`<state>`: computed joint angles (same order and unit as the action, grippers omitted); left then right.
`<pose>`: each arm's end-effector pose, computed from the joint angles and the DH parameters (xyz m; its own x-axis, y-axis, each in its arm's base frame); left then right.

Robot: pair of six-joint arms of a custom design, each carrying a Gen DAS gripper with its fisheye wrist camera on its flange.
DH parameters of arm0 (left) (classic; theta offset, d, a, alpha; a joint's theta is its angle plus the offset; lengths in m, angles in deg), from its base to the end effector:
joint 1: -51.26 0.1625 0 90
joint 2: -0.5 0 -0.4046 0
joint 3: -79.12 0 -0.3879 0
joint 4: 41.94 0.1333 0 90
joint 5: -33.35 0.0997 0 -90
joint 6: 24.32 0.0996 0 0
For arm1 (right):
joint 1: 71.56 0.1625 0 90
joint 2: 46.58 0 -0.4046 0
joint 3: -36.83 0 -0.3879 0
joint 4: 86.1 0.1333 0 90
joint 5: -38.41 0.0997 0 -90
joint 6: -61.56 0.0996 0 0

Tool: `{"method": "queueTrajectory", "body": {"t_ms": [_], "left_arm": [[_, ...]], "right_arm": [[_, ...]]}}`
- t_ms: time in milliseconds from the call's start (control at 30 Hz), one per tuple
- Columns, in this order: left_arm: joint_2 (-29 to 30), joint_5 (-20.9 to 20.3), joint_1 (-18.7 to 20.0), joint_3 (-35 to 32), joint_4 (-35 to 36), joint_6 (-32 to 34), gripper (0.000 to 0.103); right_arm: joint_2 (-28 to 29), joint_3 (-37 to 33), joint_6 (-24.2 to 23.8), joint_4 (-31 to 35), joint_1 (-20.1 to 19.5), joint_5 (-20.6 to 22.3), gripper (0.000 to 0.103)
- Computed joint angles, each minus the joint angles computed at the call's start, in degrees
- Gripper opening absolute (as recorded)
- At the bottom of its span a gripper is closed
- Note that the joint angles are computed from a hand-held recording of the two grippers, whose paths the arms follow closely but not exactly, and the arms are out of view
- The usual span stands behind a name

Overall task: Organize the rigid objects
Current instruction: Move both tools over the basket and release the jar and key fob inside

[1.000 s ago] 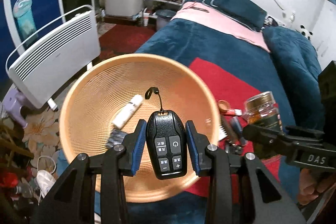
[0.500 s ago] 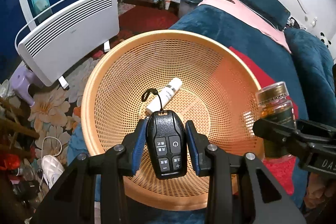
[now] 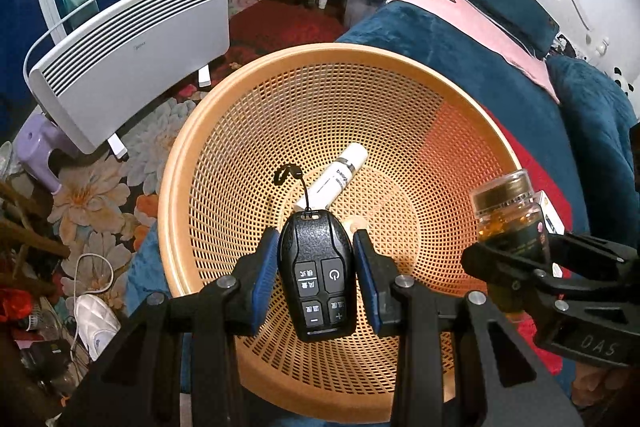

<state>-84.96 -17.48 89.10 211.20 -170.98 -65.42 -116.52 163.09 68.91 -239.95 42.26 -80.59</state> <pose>-0.1853 -0.3924 0.1942 -0.8234 0.1001 -0.5585 0.3205 0.8943 -0.3122 0.2652 -0.3903 0.1465 -0.8702 -0.1767 0.4599 -0.2915 0.9372 -0.1915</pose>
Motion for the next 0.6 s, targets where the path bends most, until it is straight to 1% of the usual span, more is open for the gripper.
{"method": "queueTrajectory", "body": {"t_ms": [100,167,200,233,267,300,333,367,400,467,500,567,600], "left_arm": [[0.07,0.08,0.1,-0.06,0.03,0.21,0.038],[0.35,0.37,0.09,-0.22,0.33,-0.06,0.039],[0.33,0.37,0.13,-0.25,0.32,-0.03,0.047],[0.19,0.26,0.12,-0.15,-0.06,0.15,0.062],[0.06,0.19,0.19,0.01,-0.72,0.5,0.069],[-0.25,0.26,0.0,0.26,-1.36,0.5,0.081],[-0.51,0.29,-0.2,0.43,-1.75,0.54,0.086],[-0.76,0.26,-0.33,0.46,-1.88,0.71,0.087],[-0.7,0.72,-0.55,0.11,-0.94,0.28,0.09],[-0.31,1.5,-0.76,-0.96,1.76,-0.64,0.097],[-0.36,1.81,-0.89,-1.17,2.5,-1.04,0.102],[-0.53,2.71,-1.51,-1.14,3.34,-1.87,0.102],[-0.6,3.1,-1.77,-1.14,3.97,-2.34,0.102]], "right_arm": [[0.21,-0.3,0.16,0.36,0.09,-0.19,0.047],[0.21,-0.24,0.14,-0.1,0.09,-0.15,0.049],[0.19,-0.17,0.05,-0.56,0.1,-0.13,0.049],[0.12,-0.12,-0.23,-1.01,0.05,0.11,0.049],[0.02,-0.1,-0.55,-1.35,-0.02,0.44,0.049],[-0.08,-0.11,-0.79,-1.67,0.01,0.49,0.05],[-0.06,-0.13,-0.84,-1.86,0.08,0.34,0.053],[-0.16,-0.1,-1.13,-2.18,0.2,0.16,0.058],[-0.28,-0.01,-1.4,-2.49,0.28,0.03,0.061],[-0.72,0.31,-1.64,-3.13,0.37,-0.45,0.078],[-0.98,0.48,-1.59,-3.28,0.32,-0.39,0.083],[-1.51,0.67,-1.01,-2.92,0.22,-0.7,0.103],[-1.73,0.84,-0.99,-2.96,0.24,-0.97,0.103]]}}
